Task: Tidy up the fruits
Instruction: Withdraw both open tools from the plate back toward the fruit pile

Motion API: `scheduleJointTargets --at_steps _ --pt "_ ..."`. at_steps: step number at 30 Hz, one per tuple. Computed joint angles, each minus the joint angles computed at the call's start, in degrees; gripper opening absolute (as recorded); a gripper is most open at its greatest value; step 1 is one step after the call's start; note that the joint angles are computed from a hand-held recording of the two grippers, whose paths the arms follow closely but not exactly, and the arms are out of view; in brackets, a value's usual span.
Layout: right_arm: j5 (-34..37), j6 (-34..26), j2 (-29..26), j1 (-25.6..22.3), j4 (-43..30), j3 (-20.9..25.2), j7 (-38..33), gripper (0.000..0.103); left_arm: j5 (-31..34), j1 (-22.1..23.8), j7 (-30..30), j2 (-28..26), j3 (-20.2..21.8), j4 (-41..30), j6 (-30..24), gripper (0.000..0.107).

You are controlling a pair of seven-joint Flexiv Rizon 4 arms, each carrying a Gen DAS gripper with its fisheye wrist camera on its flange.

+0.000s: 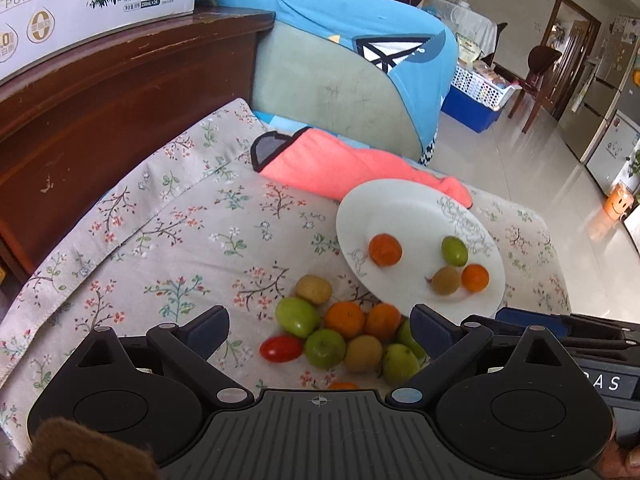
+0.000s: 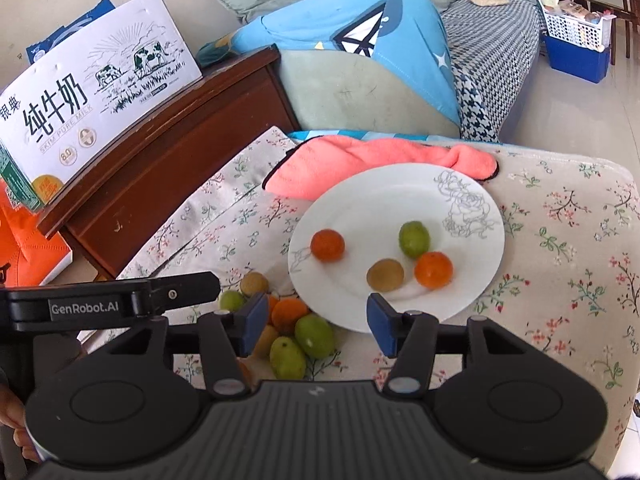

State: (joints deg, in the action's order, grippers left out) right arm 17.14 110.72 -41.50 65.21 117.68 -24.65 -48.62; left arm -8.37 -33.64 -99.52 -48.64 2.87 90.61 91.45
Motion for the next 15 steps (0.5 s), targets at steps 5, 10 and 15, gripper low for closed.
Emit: scheduleJointTargets --at_steps 5,10,15 --pt "-0.5 -1.4 0.1 -0.3 0.5 1.9 1.3 0.056 0.8 -0.5 -0.3 1.4 0.7 3.3 -0.4 0.098" --pt "-2.4 -2.8 -1.0 0.0 0.0 1.9 3.1 0.056 2.1 -1.3 -0.1 2.1 1.9 5.3 -1.0 0.098" --pt "-3.9 -2.3 -2.0 -2.4 -1.3 4.3 5.0 0.056 4.1 -3.1 0.8 2.1 4.0 5.8 -2.0 0.098"
